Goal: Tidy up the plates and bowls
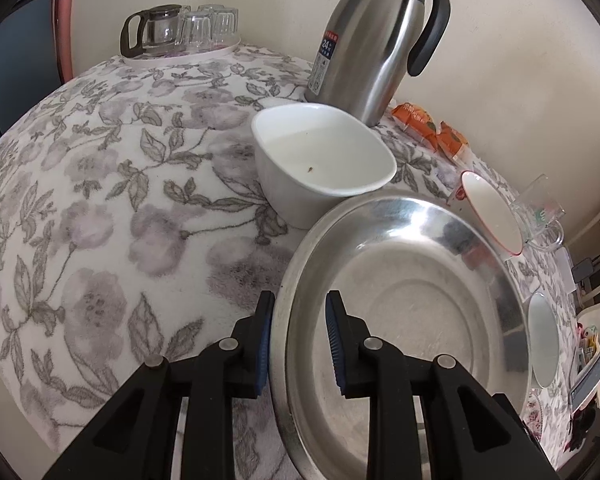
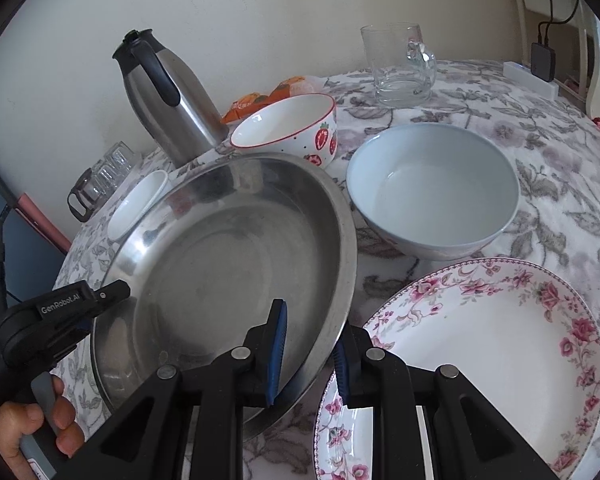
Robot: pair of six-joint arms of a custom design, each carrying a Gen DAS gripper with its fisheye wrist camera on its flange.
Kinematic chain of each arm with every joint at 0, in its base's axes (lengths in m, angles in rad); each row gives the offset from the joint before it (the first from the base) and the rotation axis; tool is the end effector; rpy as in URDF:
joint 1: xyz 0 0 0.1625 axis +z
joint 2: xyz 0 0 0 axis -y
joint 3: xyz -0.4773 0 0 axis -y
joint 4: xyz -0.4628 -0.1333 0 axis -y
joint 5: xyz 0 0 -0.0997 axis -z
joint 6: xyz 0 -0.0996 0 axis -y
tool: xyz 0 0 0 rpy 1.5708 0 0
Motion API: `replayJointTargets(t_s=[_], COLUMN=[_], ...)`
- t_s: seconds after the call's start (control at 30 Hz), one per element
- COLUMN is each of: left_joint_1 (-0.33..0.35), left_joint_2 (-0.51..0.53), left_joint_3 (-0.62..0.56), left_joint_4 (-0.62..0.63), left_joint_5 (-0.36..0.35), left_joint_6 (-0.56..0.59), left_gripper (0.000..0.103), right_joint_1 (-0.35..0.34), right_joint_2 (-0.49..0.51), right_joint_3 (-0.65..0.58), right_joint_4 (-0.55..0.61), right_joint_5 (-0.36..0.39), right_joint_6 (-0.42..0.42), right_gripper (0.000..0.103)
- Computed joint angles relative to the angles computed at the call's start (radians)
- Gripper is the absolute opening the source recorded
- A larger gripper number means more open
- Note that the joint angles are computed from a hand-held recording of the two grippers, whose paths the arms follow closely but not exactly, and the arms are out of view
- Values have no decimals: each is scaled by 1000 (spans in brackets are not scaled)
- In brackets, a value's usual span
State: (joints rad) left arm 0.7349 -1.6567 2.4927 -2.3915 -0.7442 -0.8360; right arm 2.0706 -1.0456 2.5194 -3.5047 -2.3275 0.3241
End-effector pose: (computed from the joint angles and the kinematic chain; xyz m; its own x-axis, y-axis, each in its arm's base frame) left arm -0.1345 -0.4000 0.2257 -0.8493 -0.1555 -0.5045 0.1665 0.8280 -0.5355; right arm 0.2514 -0.3249 0.0942 -0.8802 0.1737 0.4417 -0.1573 0.7712 -0.6168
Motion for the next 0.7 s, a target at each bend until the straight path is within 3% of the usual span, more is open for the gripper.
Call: replayJointTargets(t_s=[0.37, 0.53, 0.6, 0.7], left_joint_1=[16, 14, 12, 10], left_joint_2=[7, -1, -5, -15], left_joint_3=[-6, -13, -15, -18], left_joint_4=[-12, 28, 46, 72], left_joint_5=[-17, -22, -23, -26], left_joint_6=[38, 18, 4, -17], left_gripper=[26, 31, 38, 40], right_joint_1=[0, -4, -6, -5], right_joint_2=[8, -8, -16, -25], right_joint_3=[-16, -12, -11, -10], right_joint_4=[44, 66, 78, 92], right_joint_5=[-8, -2, 2, 5], right_joint_6=[4, 15, 22, 29], right_gripper=[26, 26, 26, 31])
